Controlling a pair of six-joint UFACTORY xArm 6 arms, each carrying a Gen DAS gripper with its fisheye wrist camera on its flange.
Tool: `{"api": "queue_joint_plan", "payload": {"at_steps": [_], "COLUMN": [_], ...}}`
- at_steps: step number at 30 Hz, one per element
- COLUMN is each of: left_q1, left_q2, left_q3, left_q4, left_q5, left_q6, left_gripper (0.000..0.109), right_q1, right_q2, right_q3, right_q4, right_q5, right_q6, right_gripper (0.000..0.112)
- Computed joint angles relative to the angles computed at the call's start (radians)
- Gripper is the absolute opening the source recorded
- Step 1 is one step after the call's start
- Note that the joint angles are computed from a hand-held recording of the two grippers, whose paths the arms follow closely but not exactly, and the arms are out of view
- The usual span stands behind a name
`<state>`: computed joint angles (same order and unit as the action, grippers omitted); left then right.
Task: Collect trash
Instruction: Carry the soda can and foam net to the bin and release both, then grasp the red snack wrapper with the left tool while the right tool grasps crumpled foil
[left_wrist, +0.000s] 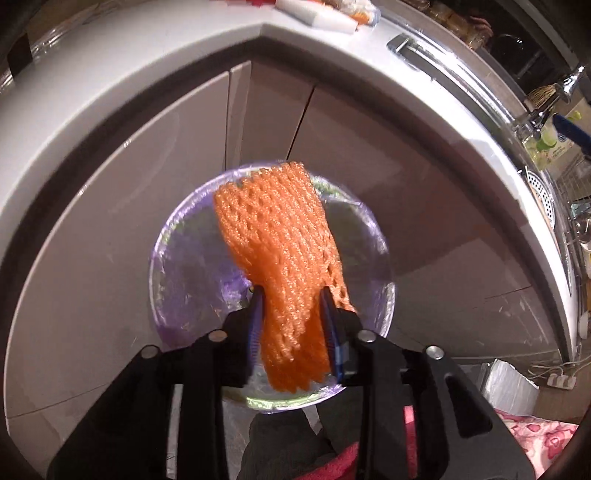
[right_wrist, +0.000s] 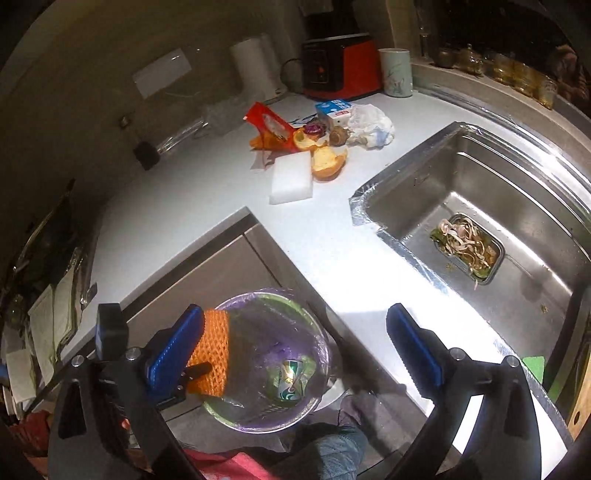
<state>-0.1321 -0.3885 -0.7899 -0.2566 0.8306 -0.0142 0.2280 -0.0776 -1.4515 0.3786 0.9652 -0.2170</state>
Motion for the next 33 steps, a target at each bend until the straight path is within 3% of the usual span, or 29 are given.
{"api": "queue_joint_plan", "payload": {"at_steps": [3,10,12,17,24,28,33], "left_q1": [0.006,0.025,0.031,0.043,0.049,0.057,0.043], "left_q2": [0.012,-0.009,-0.023,0.037,0.365,0.649,1.007], "left_q3": [0.020,-0.019,-0.053,-0.230,-0.684,-1.070,-1.593], "left_q4": [0.014,0.031,0.029,0.043,0.158,0.213,0.328], "left_q5": [-0.009,0.002,-0.002,-0.035,-0.028,0.083,0.286], "left_q6": [-0.017,-0.010,-0.008,-0.014,-0.137,-0.254,-0.349], "left_gripper": [0.071,0.076,0.083,0.090,0.091,0.091,0.091], "right_q1": [-0.002,-0.004,-0.006,-0.017,-0.056,-0.086,-0.127], "right_q2": [0.000,0.006,0.008,0.027,0.101,0.166,0.289], "right_q3": [0.006,-0.002,-0.012,-0.057,-0.164,-0.245,-0.388], "right_q4": [-0.009,-0.024,-0.016,-0.005,0.023,0.037,0.051], "right_q5": [0.002,-0.006,-0.013,-0.008,0.020,0.044,0.096], "right_q6": [0.036,0.084,0.086,0.069,-0.010,-0.076,-0.160], "right_gripper": [0.098,0.098,0.098,0.098,0.099,0.099,0.099]}}
